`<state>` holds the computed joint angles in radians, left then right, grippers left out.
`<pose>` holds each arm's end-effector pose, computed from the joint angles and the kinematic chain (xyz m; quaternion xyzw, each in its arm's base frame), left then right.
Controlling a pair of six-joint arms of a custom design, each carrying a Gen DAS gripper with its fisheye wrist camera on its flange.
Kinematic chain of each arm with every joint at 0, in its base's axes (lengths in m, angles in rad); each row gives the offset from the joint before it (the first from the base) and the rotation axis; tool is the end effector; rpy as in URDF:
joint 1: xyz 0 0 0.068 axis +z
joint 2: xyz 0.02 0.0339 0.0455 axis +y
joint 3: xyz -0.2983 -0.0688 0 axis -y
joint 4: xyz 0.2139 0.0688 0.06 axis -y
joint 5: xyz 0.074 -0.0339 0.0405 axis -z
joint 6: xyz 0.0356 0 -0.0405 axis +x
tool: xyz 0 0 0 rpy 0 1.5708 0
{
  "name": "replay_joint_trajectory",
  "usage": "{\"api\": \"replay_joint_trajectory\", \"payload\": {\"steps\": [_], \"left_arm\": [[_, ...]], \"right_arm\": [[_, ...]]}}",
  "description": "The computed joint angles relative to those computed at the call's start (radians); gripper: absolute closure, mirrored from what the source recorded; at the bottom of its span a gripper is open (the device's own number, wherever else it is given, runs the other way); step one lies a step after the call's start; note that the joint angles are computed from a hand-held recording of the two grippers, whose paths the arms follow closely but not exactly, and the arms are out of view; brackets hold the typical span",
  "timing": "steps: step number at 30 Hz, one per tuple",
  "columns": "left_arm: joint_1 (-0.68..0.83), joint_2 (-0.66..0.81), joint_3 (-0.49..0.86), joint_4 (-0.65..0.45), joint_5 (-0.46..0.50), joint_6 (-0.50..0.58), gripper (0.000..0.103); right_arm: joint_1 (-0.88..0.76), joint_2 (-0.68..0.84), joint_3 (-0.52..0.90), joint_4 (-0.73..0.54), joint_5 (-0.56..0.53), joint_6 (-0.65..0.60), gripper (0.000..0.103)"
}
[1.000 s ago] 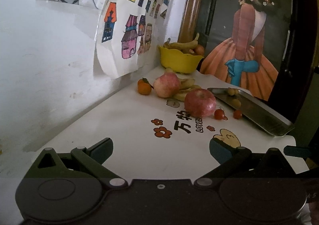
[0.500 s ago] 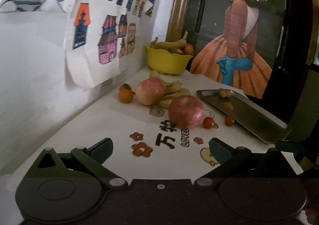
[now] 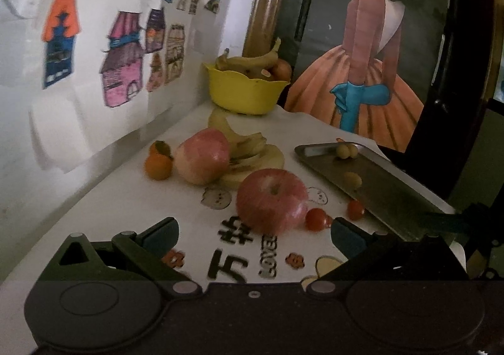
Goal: Organize fruits
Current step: 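Grasp the large red apple with the left tool while the right tool grasps a cherry tomato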
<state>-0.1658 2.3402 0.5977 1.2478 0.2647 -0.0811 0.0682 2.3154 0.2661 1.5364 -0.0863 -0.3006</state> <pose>0.3392 -0.0662 0.0553 0.1036 0.8476 -0.1750 0.4902 0.2715 0.0216 0.0616 -0.1796 0.8439 -0.0215 0.5051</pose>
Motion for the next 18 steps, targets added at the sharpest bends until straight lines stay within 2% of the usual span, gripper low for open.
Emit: {"api": "replay_joint_trajectory", "payload": {"steps": [9, 18], "left_arm": [[-0.027, 0.032, 0.181, -0.190, -0.006, -0.008, 0.001], [-0.023, 0.065, 0.281, -0.283, 0.031, -0.020, 0.001]], "right_arm": [[-0.031, -0.043, 0.188, -0.278, -0.108, -0.074, 0.001], [-0.054, -0.032, 0.335, -0.459, -0.174, -0.102, 0.019]]}}
